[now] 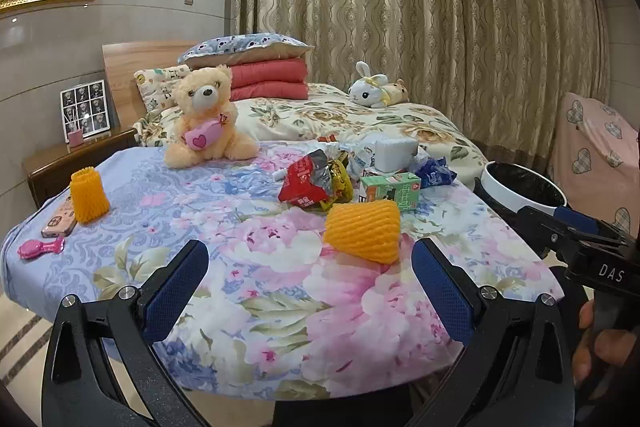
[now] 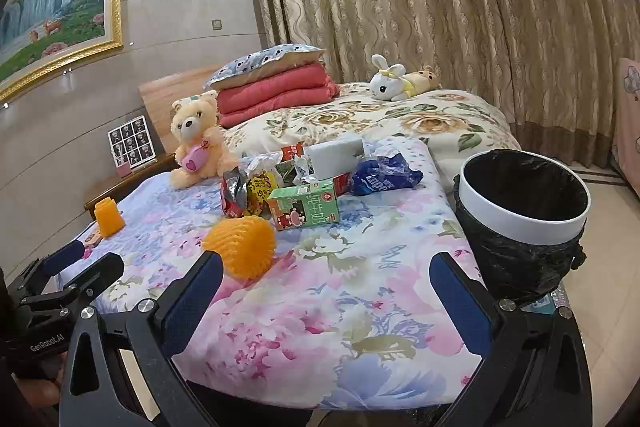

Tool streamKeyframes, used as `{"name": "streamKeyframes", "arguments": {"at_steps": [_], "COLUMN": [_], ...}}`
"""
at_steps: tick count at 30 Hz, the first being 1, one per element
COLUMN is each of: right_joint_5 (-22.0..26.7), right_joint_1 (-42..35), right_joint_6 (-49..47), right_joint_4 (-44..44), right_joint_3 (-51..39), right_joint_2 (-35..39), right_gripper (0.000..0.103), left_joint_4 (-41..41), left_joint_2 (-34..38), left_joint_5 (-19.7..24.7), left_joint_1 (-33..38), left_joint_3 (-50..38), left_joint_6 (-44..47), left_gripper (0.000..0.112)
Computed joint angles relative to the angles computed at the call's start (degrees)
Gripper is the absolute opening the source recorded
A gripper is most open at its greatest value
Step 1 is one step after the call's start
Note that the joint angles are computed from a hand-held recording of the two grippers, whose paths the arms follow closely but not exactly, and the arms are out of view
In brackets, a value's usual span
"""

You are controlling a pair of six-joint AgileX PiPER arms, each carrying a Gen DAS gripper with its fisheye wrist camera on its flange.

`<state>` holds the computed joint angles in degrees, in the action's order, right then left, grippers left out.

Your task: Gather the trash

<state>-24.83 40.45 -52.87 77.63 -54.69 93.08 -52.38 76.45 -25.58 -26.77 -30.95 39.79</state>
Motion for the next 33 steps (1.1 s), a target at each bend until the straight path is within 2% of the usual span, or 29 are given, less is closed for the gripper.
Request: {"name": "streamKeyframes", "arguments": {"at_steps": [9, 33], "right_joint_5": [0.17, 1.69], "right_joint_1": [0.48, -0.18], "right_joint_6": [-0.97, 3.75], "right_joint_4": [1.2, -2.42], "right_joint_3": [-0.94, -0.22], "right_joint_2": [0.67, 1.15], "right_gripper": [0.103, 0.103], "left_joint_4": [-0.9, -1.69], "left_joint_2": [-0.33, -0.63], "left_joint_5": [0.06, 0.15], "left_joint_1": [-0.28, -0.57], "left_joint_3": [-0.02, 0.04], "left_joint_6": [1.06, 1.72], "left_gripper": [0.103, 0.103]}}
